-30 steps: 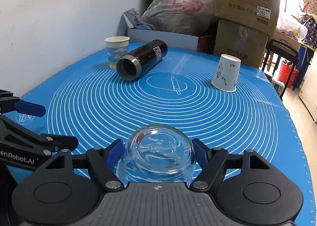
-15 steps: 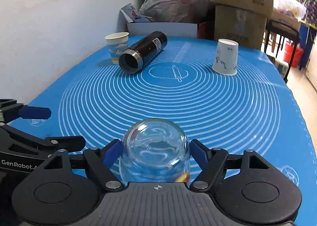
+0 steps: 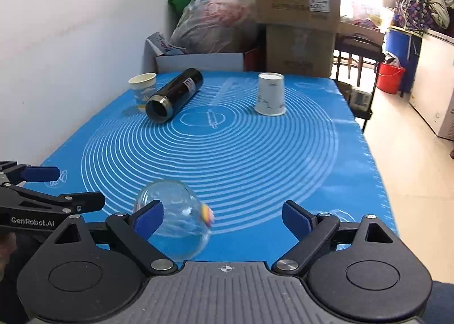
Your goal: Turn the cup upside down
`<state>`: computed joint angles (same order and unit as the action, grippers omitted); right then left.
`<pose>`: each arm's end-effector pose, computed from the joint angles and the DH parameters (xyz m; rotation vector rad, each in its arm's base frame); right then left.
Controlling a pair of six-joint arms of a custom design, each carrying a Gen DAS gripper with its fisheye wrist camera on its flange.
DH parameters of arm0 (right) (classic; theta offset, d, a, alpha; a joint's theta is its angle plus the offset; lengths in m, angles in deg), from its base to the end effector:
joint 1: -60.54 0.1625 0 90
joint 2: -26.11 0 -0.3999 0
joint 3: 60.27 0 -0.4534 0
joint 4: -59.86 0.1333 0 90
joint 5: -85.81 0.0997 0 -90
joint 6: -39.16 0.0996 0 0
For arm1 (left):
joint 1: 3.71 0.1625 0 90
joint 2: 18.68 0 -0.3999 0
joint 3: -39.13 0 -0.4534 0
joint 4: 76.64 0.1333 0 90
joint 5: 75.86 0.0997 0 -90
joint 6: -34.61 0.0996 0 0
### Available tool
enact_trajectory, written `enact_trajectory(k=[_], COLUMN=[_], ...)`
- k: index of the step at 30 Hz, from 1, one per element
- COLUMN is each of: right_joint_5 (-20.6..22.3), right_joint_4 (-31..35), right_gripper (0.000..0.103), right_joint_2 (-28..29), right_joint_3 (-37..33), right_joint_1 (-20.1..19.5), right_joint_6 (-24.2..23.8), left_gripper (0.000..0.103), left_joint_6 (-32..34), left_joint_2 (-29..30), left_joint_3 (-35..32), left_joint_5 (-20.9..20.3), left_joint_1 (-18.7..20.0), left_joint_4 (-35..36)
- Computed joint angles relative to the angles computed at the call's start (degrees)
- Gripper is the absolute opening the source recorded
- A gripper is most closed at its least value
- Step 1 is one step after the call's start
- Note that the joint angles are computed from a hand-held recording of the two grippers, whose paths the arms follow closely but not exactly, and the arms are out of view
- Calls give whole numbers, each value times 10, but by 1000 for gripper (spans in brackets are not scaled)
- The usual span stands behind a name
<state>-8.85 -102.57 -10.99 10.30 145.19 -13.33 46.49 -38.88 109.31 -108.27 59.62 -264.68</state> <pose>0.0466 -0.8451 0.1392 1.0211 -2.4356 0.7656 -0.1528 -0.7885 -0.0082 0.2009 2.0845 -1.0432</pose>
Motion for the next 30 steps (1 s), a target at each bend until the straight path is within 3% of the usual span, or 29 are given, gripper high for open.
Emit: enact_trajectory(k=[8,19,30], right_joint_5=[-13,-18,-25], right_joint_4=[-7,2,-1], right_gripper=[93,93,93], right_joint_2=[-31,-55,-82], right_joint_3=[38,76,117], right_joint_1=[-12,-18,-21], right_joint_6=[5,-12,-17], left_gripper=[96,96,96], left_joint_6=[-45,-78,-57], left_joint_2=[3,-16,-11], left_joint_3=[13,64,78], left_joint_5=[13,34,48], left_joint_1=[-5,-16,-32], left_joint_4=[25,8,-17])
